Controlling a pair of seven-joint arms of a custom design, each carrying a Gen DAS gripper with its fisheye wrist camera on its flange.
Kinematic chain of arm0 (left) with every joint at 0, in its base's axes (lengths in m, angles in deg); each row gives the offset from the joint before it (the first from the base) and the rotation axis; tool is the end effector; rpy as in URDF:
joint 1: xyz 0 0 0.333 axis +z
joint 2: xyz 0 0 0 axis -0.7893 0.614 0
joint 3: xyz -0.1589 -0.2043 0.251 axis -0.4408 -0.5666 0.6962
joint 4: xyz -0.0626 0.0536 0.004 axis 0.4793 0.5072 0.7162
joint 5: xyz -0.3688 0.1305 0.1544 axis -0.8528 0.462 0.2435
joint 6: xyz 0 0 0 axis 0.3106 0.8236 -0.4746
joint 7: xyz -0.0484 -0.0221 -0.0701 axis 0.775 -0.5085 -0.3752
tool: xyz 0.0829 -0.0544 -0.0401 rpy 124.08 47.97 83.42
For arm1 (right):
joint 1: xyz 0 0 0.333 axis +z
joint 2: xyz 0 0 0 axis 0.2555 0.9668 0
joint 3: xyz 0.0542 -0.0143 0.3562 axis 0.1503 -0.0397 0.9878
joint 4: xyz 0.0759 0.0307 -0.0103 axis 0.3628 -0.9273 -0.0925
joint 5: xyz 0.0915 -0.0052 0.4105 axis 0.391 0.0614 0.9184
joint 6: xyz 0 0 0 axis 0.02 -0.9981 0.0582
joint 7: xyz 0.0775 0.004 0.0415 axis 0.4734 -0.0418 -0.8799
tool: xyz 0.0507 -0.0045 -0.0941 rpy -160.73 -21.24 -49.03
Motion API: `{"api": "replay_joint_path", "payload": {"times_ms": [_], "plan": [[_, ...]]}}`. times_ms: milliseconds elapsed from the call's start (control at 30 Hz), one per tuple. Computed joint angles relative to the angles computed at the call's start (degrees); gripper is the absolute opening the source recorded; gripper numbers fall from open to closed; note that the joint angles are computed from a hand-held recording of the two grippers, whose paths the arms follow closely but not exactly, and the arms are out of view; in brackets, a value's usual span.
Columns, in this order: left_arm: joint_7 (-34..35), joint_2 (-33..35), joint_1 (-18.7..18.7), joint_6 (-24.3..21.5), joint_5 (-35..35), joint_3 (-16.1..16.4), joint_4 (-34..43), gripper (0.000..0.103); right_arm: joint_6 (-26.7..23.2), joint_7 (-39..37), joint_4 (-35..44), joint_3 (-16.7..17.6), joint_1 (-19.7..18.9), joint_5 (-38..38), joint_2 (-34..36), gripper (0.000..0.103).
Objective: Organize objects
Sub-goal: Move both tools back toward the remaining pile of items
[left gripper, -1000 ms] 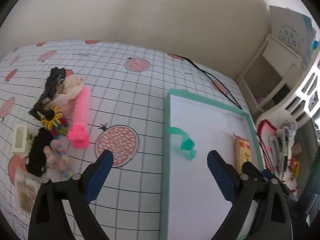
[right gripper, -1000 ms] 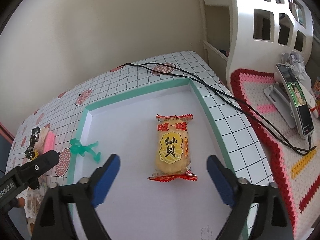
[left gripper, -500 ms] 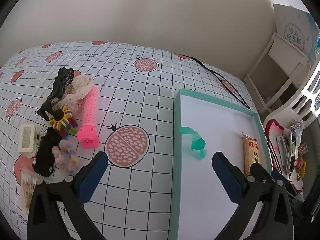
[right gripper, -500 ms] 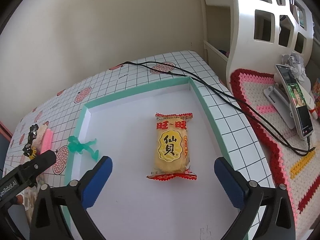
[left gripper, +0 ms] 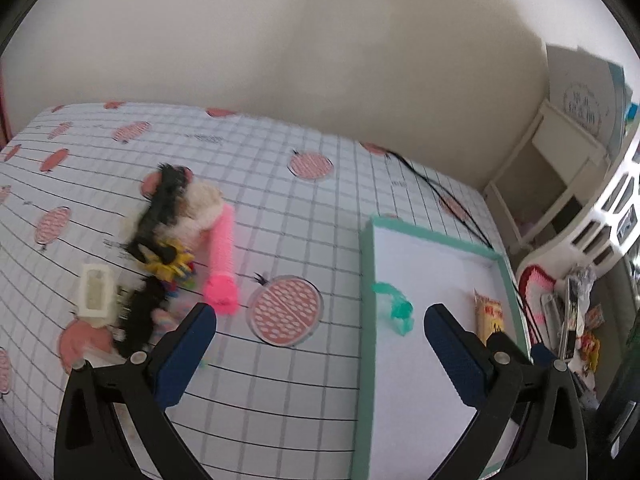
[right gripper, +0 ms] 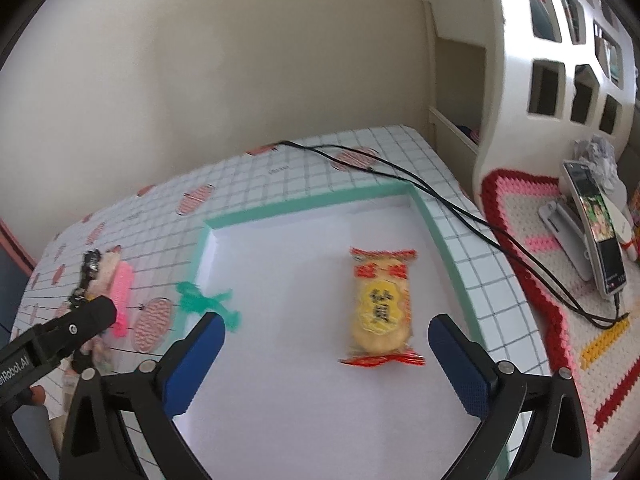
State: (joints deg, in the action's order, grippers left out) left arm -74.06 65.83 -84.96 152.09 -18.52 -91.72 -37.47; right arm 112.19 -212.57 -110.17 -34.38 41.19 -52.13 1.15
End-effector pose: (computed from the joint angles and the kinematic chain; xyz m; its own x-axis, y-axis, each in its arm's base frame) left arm 0.5110 -0.4516 0.3727 0.0418 -0.9642 0.2619 -0.7751 -0.1967 -0.6005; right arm 0.4946 0.3270 0.3547 -0.0921 -0.9834 -0.1566 -0.7396 0.1729 -0.6505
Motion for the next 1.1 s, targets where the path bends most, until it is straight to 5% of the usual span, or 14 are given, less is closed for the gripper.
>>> {"api": "replay_joint_path", "payload": {"times_ms": [200, 433, 1100], "plan": [[-0.3, -4.7, 2.3, -1.0, 0.8, -0.6, -5.1, 0.103, 1.3, 0.0, 3.0, 0.9, 1.6, 0.0, 1.7, 0.103], [5.4, -8.7, 8.0, 0.3, -8.1, -3.2, -12.0, 0.103, 1.8, -6.4, 8.3, 1.0, 5.7, 4.7, 5.5, 0.103], [19.0, -12.8, 14.0, -0.3, -30.1, -6.3, -22.3, 0.103, 10.5, -10.0, 15.0, -8.0, 17.6, 13.9, 13.0, 0.101]]}}
